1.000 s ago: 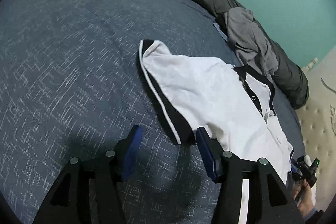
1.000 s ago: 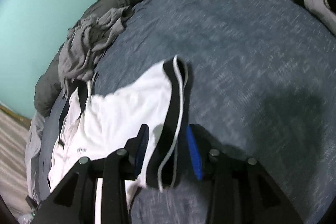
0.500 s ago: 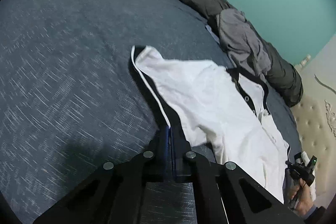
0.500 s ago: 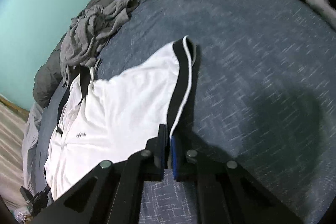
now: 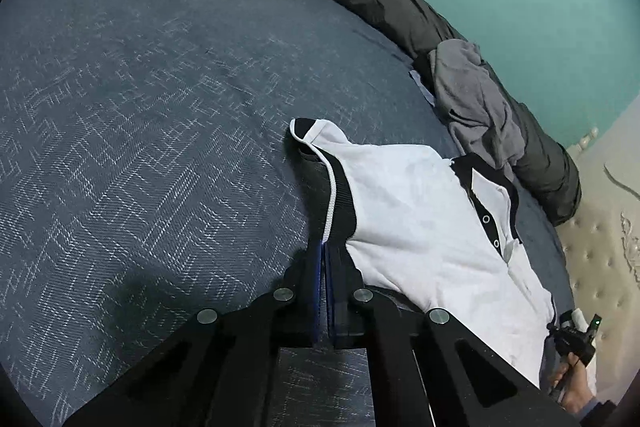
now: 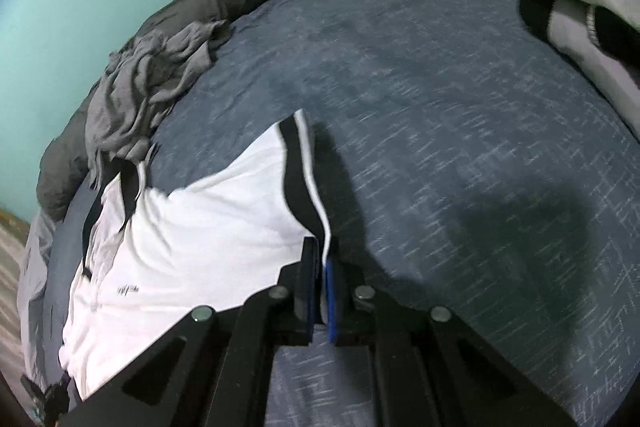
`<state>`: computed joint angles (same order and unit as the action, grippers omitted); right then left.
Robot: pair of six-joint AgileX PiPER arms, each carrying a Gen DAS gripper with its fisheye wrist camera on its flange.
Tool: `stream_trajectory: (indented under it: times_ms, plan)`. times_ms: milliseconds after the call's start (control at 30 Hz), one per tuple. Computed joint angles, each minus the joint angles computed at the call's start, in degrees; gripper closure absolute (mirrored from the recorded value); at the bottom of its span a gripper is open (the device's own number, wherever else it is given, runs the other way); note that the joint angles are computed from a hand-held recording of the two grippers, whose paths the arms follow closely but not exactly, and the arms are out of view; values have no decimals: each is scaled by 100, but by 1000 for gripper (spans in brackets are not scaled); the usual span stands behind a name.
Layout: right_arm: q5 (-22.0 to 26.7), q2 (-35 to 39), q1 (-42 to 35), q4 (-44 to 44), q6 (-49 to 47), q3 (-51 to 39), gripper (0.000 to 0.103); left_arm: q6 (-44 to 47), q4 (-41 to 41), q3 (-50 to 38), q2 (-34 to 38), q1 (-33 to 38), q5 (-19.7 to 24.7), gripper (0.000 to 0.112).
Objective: Fold clothes
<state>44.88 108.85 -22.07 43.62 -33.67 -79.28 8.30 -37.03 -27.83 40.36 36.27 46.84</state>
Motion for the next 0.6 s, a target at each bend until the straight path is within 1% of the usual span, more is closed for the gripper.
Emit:
stream_trajectory:
  times_ms: [67,133,200,333,367,433,467,533,600]
  plan:
    - [-100,-7,21,-117,119,14,100,90,-98,18,21,48,21,111]
    - [-203,-30,57,-224,208,41,100,-117,41,14,37,-188,-84,111]
    - [-224,-26,93,-284,268,29,100,-104,24,-2,75,-234,-41,111]
    - [58,120,129,-225,208,-129,99,-134,82,-20,299,-467,14,110]
    - [117,142,151,-234,190,-166,96,-85,-1,19,370,-444,43,110]
    - [272,170,143,-201,197,-231,96,134,-204,48,362,-185,206,110]
    - [298,164,142,-228,241,-246,95,199,-266,30,351,-80,290,108]
    - [354,145,103,-193,249,-252,94,341,-342,-37,253,205,495,101]
    - [392,50,8,-44,183,-152,92,513,-400,-132,122,628,706,87]
